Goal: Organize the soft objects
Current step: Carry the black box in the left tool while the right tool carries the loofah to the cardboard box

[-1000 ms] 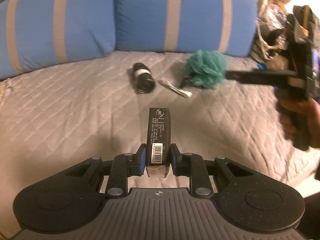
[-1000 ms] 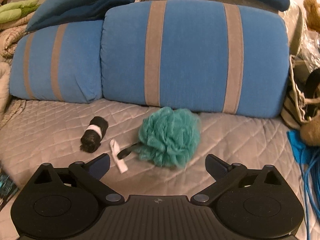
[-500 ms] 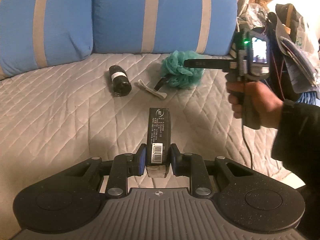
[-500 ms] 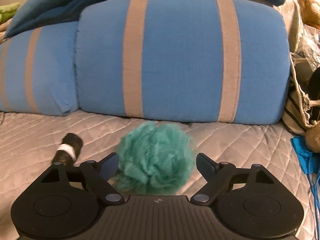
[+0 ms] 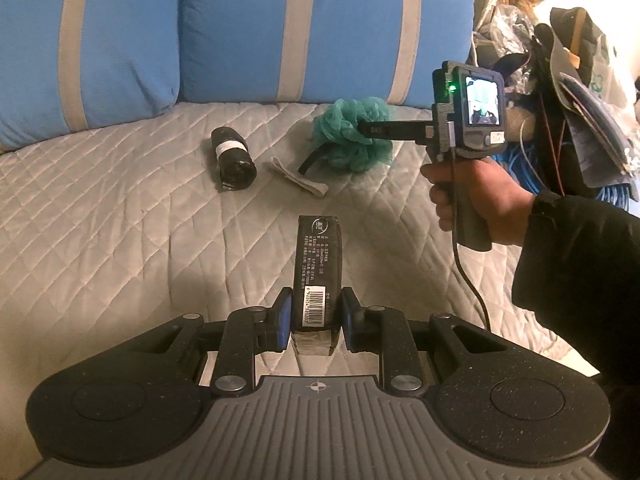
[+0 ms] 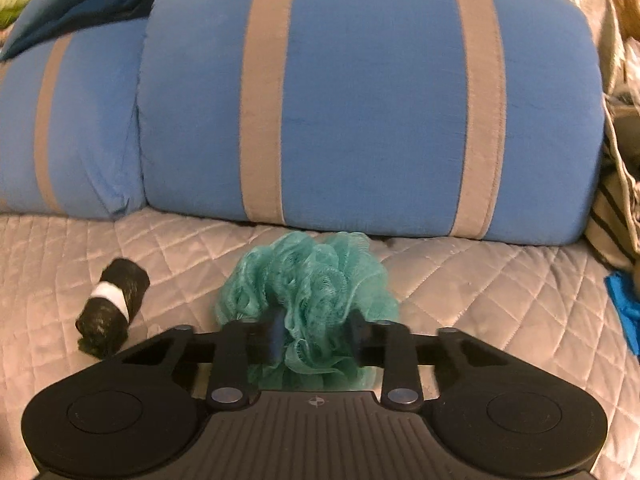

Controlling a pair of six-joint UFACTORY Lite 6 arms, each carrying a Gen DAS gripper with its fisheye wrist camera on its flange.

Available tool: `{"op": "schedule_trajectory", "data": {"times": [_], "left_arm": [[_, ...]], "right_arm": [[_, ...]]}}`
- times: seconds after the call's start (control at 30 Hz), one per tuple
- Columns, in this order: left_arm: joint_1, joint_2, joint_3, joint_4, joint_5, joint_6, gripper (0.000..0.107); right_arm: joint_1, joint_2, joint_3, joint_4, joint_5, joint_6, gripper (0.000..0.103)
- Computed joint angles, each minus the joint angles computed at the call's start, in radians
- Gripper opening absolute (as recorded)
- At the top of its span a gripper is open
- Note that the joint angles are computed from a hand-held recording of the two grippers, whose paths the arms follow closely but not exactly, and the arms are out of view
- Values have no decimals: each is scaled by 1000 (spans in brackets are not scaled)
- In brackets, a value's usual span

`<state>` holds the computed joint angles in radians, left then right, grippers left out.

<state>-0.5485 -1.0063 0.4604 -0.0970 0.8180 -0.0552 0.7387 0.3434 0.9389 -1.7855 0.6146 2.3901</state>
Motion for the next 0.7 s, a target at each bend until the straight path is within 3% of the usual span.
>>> {"op": "schedule_trajectory", "data": {"times": [0.17, 0.7], "left_arm": [[-12, 17, 2, 17, -8, -26, 25], [-47, 45, -25, 68, -54, -92, 25]], "right_arm": [[18, -19, -8, 40, 12, -32, 16], [190, -209, -51, 356, 168, -328, 14]]}}
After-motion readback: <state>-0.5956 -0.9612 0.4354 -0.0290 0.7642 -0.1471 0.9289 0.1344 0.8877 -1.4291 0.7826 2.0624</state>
